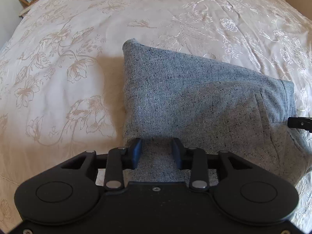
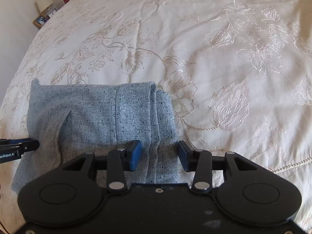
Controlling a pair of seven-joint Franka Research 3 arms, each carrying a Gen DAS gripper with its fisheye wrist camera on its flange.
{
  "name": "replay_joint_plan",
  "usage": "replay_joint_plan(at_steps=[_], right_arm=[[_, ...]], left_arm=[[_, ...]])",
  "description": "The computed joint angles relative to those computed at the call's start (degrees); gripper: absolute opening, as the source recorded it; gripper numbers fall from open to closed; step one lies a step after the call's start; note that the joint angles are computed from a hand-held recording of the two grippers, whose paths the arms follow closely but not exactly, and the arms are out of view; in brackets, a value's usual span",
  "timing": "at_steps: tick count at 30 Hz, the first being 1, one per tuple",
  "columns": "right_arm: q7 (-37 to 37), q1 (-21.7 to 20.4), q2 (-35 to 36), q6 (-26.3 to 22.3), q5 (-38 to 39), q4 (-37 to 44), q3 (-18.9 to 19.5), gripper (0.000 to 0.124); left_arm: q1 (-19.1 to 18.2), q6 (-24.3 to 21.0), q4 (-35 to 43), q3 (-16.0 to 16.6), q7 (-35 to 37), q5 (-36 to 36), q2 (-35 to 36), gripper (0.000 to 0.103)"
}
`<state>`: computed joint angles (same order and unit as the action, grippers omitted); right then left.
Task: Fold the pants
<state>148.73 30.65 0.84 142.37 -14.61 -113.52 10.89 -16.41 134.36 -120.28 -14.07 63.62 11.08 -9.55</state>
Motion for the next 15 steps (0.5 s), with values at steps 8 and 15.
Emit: replay_joint_plan(at_steps=[8,15], right_arm=[[1.86,-0.92,-1.86,2.75,-2.41,-3.45,0.52,0.049],[0.32,-2.03,-2.08,12.81,6.53,-7.72,-0.48,0.034]], left_arm=[[0.89,2.1,-1.79,0.98,-2.14,-1.51,-0.38,0.074],[0.42,5.97,-1.58,3.48,2.98,-16.56,1.29,0.039]])
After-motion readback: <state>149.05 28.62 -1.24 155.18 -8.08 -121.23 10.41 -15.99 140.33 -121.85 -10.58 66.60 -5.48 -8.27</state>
